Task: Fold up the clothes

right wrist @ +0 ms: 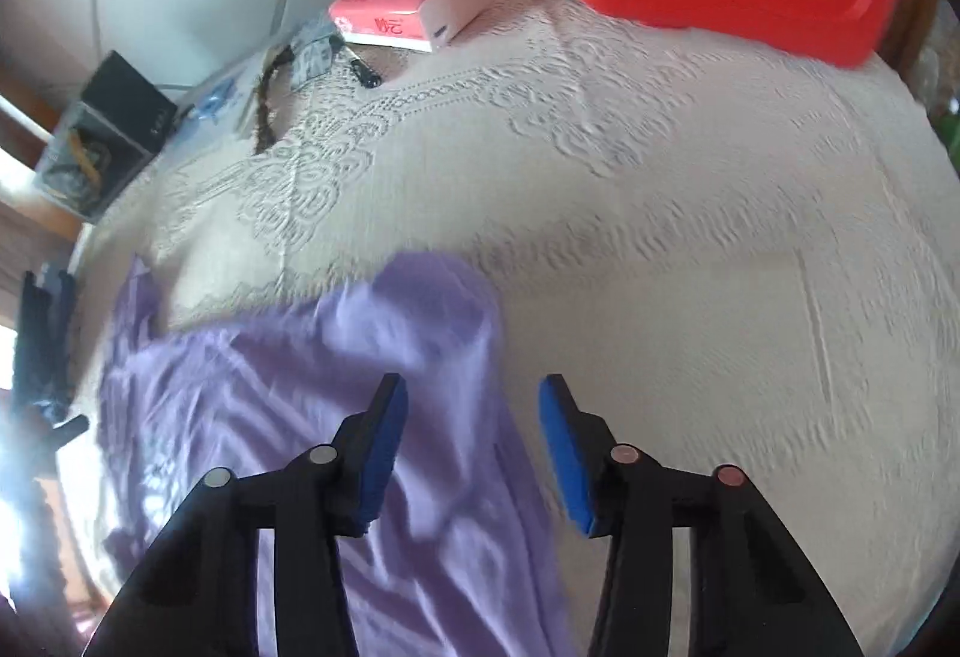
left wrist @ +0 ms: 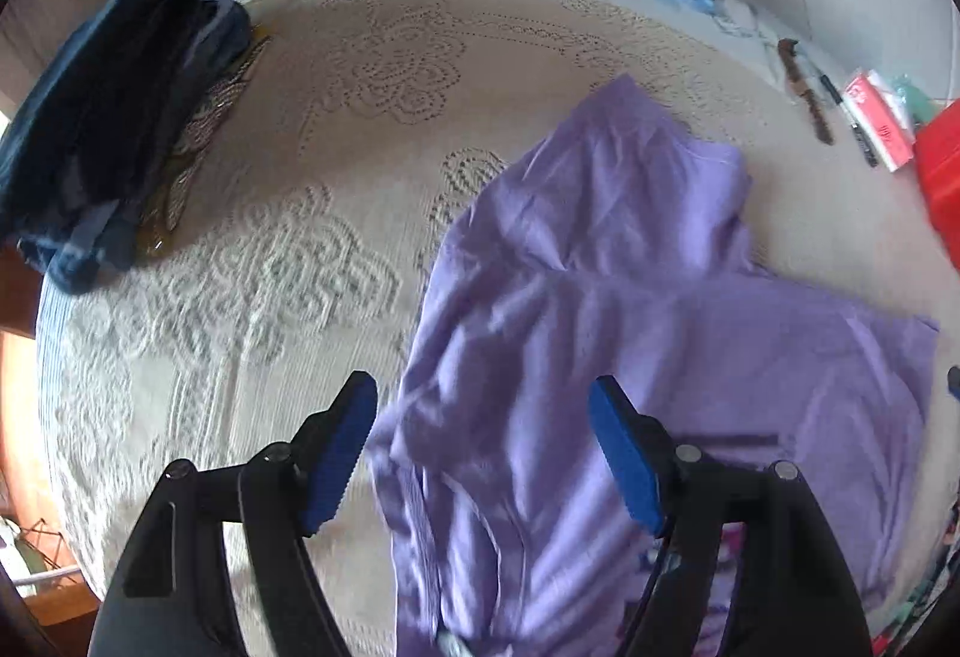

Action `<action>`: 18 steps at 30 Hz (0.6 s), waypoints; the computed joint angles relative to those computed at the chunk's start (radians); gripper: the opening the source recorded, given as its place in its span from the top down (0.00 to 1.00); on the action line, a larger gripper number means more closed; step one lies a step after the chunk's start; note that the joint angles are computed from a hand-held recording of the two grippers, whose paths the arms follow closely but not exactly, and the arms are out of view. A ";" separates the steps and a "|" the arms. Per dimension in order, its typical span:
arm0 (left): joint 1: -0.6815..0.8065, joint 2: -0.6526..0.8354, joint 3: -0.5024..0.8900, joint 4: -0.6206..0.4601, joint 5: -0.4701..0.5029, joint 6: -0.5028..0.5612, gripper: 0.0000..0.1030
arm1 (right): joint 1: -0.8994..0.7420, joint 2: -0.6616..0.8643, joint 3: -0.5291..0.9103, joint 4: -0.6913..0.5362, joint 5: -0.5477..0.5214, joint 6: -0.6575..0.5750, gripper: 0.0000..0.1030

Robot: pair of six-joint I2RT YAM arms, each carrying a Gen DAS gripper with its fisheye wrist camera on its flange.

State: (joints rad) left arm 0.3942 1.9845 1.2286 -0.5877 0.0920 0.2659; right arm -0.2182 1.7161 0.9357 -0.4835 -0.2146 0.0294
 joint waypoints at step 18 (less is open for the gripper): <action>0.027 0.089 -0.019 0.090 0.055 0.148 0.09 | 0.272 -0.396 -0.190 -0.151 -0.008 0.091 0.59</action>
State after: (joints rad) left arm 0.4209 2.0730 1.2093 -0.4981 0.1471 0.4134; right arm 0.0542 1.3204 0.7455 -0.6344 -0.2228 0.1203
